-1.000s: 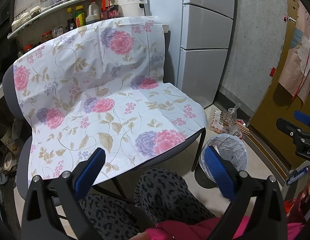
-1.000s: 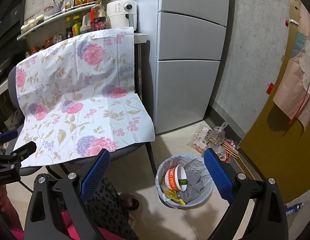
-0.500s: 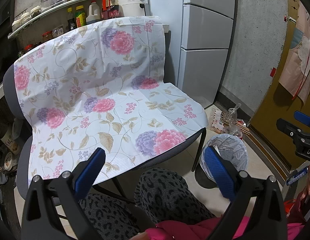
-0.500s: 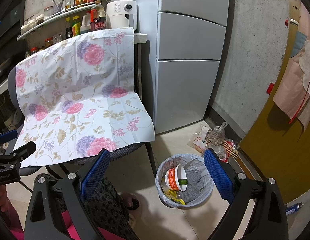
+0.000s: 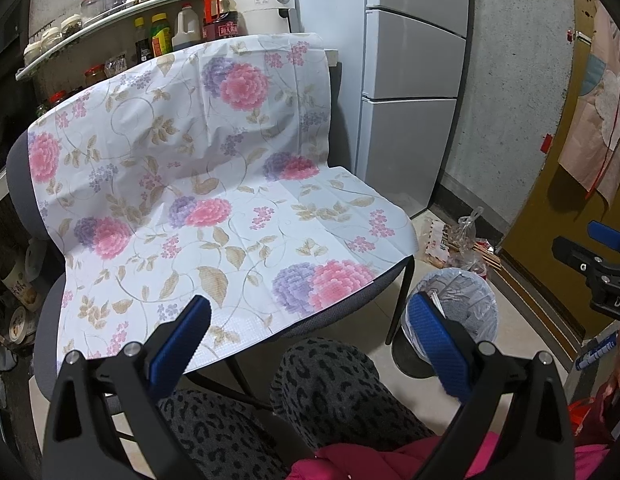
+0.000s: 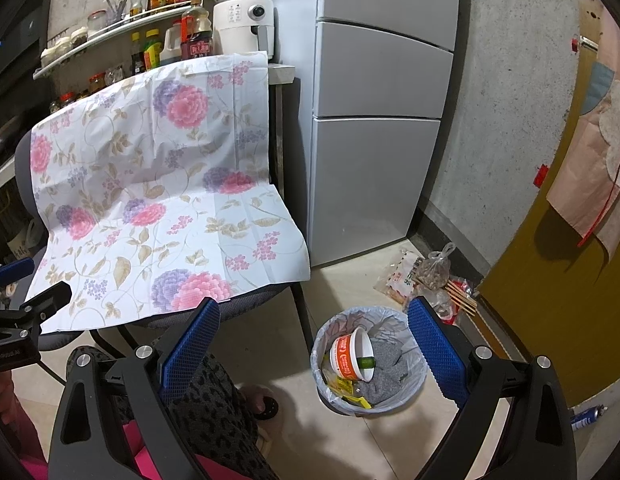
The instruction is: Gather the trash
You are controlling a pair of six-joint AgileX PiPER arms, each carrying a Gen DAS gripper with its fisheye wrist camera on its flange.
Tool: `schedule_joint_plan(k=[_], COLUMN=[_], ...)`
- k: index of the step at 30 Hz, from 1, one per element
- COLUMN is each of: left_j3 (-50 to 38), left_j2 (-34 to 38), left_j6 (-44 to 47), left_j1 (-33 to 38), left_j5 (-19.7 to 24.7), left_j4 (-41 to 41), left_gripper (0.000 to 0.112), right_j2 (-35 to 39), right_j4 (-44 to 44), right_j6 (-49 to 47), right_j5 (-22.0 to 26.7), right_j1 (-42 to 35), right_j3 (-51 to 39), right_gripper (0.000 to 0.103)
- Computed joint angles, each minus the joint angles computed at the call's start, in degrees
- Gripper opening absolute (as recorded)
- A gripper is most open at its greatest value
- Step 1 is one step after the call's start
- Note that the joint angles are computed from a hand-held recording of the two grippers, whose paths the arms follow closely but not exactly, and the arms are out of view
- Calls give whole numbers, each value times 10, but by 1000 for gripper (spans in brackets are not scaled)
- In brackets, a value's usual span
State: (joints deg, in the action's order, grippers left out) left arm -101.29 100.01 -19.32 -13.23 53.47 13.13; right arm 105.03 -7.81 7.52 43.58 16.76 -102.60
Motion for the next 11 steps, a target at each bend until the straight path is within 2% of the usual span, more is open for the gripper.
schedule_joint_plan(k=[3, 6, 11], left_j3=[13, 9, 20], left_j2=[-1, 11, 28], left_j6=[-9, -9, -10], left_j1=[7, 28, 81], left_j5=[-11, -2, -3], left_j4=[2, -5, -35], left_gripper=[96, 96, 96], right_j2=[8, 32, 123], right_j4=[4, 11, 33], right_j6=[-1, -9, -40], right_j5=[-4, 4, 60], right_j1=[3, 11, 35], right_j3=[3, -16, -144], right_gripper=[94, 94, 94])
